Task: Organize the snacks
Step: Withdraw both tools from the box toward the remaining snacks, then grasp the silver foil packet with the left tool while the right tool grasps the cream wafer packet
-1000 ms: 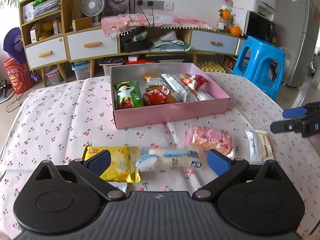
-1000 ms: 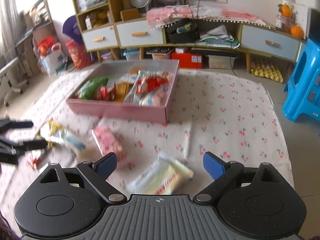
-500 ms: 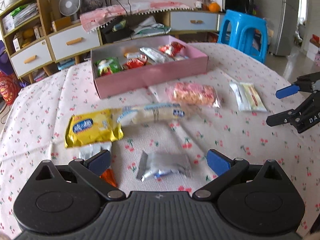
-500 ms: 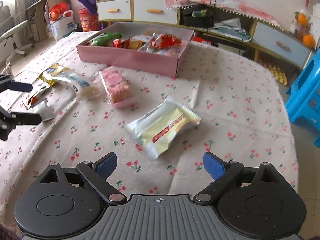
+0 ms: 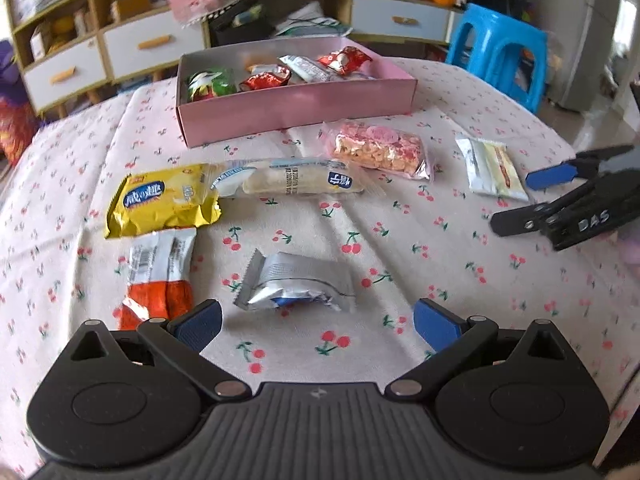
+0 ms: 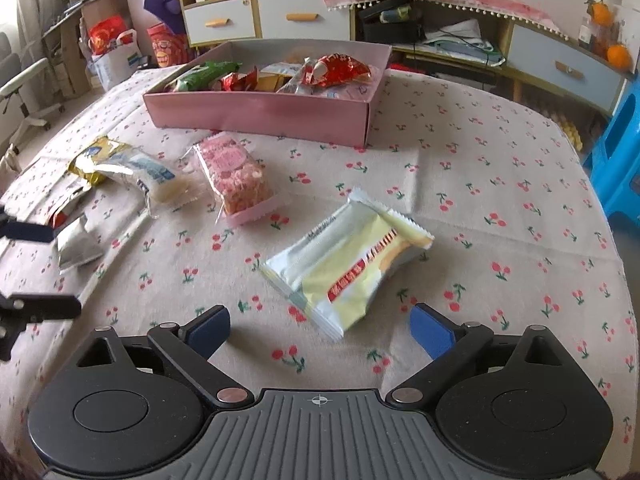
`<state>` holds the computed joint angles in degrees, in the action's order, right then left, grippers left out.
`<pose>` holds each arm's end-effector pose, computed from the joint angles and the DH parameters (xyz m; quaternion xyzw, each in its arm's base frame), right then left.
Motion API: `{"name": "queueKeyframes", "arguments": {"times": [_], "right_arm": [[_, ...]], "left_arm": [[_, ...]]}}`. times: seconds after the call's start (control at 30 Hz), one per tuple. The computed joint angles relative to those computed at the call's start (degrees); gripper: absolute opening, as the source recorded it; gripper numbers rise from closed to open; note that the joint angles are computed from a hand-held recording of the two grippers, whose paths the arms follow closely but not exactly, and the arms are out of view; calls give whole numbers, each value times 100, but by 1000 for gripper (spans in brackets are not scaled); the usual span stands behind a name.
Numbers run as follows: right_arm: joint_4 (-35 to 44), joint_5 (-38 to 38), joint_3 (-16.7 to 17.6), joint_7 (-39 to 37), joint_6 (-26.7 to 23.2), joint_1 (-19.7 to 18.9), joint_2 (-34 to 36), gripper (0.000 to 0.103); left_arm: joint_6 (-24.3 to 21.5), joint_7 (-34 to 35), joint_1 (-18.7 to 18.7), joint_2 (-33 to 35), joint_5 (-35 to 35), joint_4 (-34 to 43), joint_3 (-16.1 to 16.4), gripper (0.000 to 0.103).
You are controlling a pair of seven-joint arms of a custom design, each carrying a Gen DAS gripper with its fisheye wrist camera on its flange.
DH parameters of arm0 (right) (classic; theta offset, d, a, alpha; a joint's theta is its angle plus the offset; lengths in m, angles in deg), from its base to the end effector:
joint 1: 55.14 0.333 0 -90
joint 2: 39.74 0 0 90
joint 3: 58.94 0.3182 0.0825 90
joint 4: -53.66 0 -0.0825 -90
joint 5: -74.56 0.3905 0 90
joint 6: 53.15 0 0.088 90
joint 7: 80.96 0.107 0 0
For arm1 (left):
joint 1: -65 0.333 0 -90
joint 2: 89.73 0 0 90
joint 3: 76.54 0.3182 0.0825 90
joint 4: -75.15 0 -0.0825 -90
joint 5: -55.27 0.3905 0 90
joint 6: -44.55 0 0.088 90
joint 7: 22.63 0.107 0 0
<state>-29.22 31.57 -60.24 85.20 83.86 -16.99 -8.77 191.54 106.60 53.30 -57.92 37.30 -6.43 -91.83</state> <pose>0.6007 0.4472 0.4194 -0.5835 0.7298 -0.2604 0.2429 0.6984 -0.2990 0.4499 -0.3266 0.8817 -0.3215 0.1119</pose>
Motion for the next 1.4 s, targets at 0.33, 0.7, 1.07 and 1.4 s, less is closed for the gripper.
{"name": "queueKeyframes", "arguments": {"times": [0.33, 0.7, 1.07, 1.4], "right_arm": [[558, 58, -199, 552, -136, 30, 356, 98], [749, 1, -225, 404, -720, 79, 456, 98], [-418, -416, -79, 761, -576, -44, -318, 98], [93, -303, 27, -127, -316, -212, 41, 98]], "left_arm": [[-3, -1927, -447, 318, 521, 545, 434, 100], [395, -2174, -460, 360, 1208, 476, 451, 74], [231, -967, -130, 191, 587, 254, 171, 79], [-72, -1994, -381, 151, 849, 380, 383, 61]]}}
